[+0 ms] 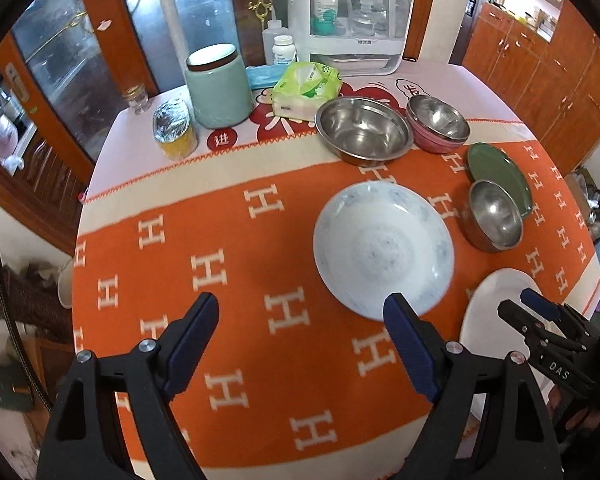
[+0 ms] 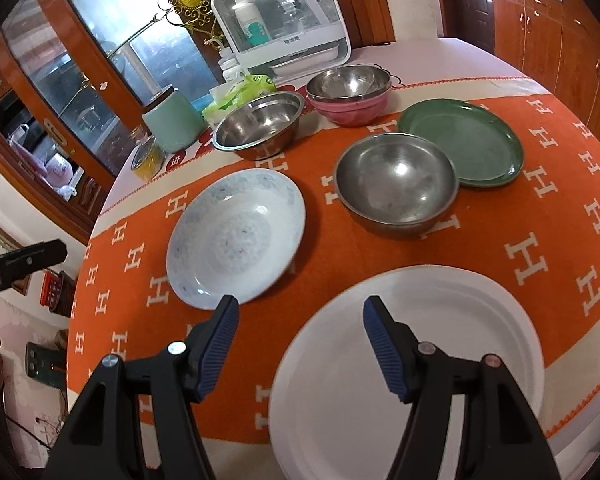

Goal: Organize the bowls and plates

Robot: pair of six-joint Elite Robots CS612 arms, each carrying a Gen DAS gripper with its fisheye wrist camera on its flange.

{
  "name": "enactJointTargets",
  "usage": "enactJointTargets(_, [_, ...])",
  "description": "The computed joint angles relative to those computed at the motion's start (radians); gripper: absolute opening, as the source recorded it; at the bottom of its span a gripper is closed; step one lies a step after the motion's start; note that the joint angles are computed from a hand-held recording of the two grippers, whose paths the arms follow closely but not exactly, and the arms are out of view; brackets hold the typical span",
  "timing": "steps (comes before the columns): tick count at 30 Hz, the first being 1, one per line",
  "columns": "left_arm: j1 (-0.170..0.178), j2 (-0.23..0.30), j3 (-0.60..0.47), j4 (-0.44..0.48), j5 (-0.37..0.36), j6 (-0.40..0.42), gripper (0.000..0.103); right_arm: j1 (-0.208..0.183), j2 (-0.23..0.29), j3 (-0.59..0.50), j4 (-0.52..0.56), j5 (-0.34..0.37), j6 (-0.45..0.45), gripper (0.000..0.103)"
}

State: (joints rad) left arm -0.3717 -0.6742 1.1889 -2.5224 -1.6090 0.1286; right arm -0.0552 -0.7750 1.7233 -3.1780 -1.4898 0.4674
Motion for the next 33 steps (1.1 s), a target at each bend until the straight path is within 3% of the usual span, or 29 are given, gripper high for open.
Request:
enactJointTargets(6, [0.002,0.064,-0.109,0.062,-0.002,0.056,0.083,0.006,0.035,-0.044,-0.02,0.008,0.039,0.065])
enactJointTargets(24, [0.008,0.26,-0.401,0.284,-0.138,0.197,0.083,0.001,0.14,-0.149,-0.09,0.032,0.13,0.065])
enactJointTargets(33, [0.007,0.328,-0.483,0.347,-0.168,0.194,0.083,-0.02,0.183,-0.171,-0.148,0.103,0.155,0.065])
